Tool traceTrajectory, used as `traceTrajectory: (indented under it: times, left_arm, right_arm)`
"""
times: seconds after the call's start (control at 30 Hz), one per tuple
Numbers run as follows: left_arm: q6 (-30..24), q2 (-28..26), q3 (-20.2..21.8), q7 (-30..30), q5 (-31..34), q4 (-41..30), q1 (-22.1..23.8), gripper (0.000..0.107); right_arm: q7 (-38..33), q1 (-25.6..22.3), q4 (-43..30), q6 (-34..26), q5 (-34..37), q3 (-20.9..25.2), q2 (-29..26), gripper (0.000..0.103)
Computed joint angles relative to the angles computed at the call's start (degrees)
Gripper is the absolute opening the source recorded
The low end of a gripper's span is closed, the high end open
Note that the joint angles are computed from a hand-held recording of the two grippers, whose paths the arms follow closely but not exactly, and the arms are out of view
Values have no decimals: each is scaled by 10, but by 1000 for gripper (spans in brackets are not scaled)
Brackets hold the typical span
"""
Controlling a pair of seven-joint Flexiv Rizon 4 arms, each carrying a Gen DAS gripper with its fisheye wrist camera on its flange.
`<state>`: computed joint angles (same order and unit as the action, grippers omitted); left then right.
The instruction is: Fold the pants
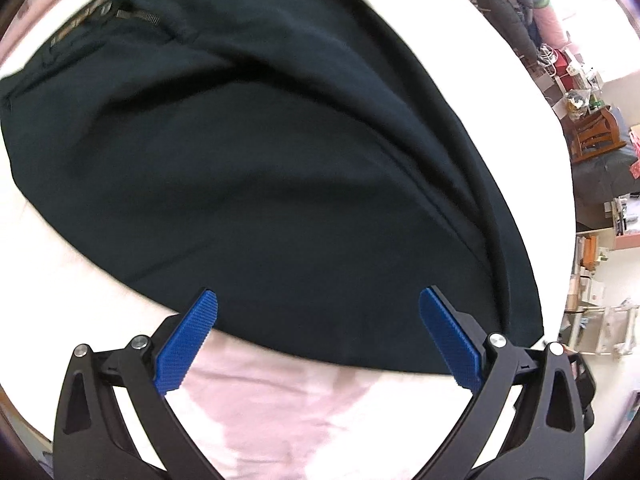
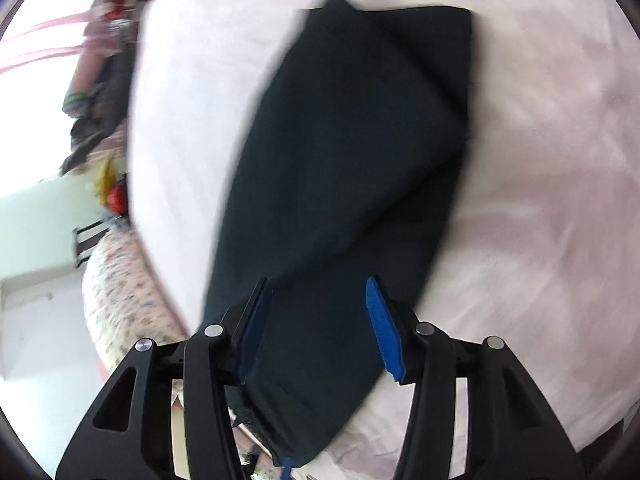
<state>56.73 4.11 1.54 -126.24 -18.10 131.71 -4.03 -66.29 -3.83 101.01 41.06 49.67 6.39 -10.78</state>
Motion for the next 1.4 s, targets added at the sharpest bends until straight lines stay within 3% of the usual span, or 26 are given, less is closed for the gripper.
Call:
traceTrajectory:
  times: [0.13,0.23,0.33,0.43,0.6,0.7,0.83,0.97,1.03,1.17,1.27,1.4]
  left_arm:
    - [20,32,16,24,-9,39,4,101]
    - [41,69,32,52,-1,72,15,101]
    - [-9,105,59,117,2,88,35,101]
    - [-52,143,86,180,28,101,72,101]
    - [-66,187,141,243,-6,135,137,101]
    - [-66,185,146,246,-2,134,183,101]
    - [-53,185,141,263,12,131,213,101]
    - [-47,188,136,289,51,123,228,101]
    - [-18,181,131,306,41,124,219,101]
    - [55,152,147,397,-68,129,165,101]
    - [47,121,140,426,-122,105,153,101]
    - [39,69,136,495,-292,67,125,100]
  right_arm:
    - [-55,32,-113,-36,151,52,-77,50]
    - [-28,86,-205,-13,171,84,-157,50]
    - [38,158,-299,36,126,94,-237,51]
    - [147,227,-374,68,56,74,-307,51]
    - [271,286,-404,79,-60,40,-349,51]
    - [325,306,-394,105,-109,27,-358,41]
    - [361,311,-391,136,-152,31,-370,40]
    - [371,314,-387,163,-202,39,-376,5]
    - [348,302,-374,185,-211,62,-369,5]
    - [268,247,-329,215,-202,142,-342,5]
    - [181,194,-288,218,-164,210,-312,4]
    - [87,141,-221,207,-78,262,-261,4]
